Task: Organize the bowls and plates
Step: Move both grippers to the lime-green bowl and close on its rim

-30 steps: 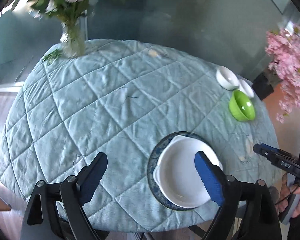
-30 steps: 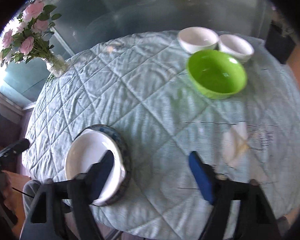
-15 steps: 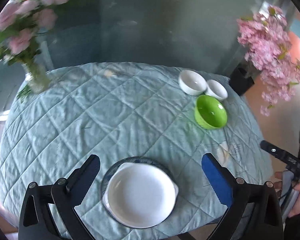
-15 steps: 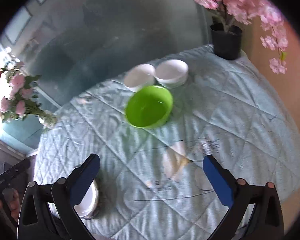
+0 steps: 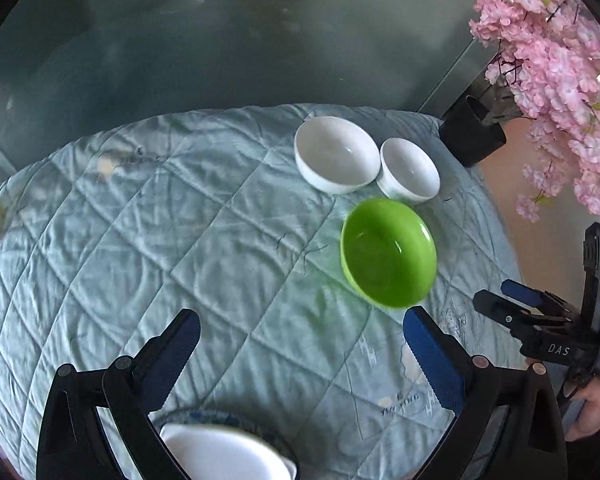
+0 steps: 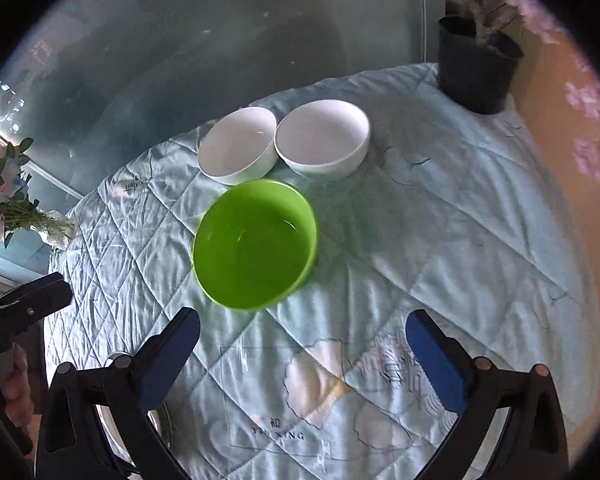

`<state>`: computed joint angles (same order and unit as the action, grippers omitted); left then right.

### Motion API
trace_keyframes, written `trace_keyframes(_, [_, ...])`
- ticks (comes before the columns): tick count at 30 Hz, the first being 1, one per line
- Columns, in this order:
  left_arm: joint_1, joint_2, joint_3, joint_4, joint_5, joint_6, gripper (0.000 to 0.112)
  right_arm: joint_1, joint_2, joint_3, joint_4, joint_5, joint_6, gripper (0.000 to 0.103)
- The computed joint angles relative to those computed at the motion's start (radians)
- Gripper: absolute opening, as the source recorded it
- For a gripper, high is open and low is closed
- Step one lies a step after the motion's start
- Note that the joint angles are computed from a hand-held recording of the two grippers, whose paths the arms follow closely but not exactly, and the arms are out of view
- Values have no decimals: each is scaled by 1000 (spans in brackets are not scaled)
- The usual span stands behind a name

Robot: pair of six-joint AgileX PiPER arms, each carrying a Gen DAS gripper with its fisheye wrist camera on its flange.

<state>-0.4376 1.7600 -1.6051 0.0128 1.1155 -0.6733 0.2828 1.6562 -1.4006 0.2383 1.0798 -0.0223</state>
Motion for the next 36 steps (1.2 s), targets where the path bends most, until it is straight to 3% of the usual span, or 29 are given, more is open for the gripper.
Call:
trace_keyframes(7, [58, 269, -232, -92, 15, 127, 102, -5, 185, -162, -22, 38, 95, 102])
trace_keyframes(14, [86, 435, -357, -168, 11, 191, 97, 0, 267, -220, -63, 22, 175, 102])
trace_keyframes(20, [93, 536, -463, -212, 35, 240, 81, 29, 308, -253, -55, 25, 128, 67])
trace_keyframes(22, [90, 555, -482, -216, 45, 240, 67, 41, 314, -257, -79, 26, 147, 43])
trace_keyframes(24, [87, 574, -499, -220, 58, 244, 39, 40, 328, -263, -79, 39, 166, 26])
trace_keyframes(27, [85, 610, -530, -220, 82, 251, 17, 41, 345, -264, -79, 50, 187, 10])
trace_keyframes(31, [84, 601, -497, -241, 44, 266, 6, 46, 341, -238, -55, 19, 182, 6])
trace_keyframes(36, [69, 633, -564, -239, 94, 266, 4, 36, 325, -195, -36, -35, 196, 6])
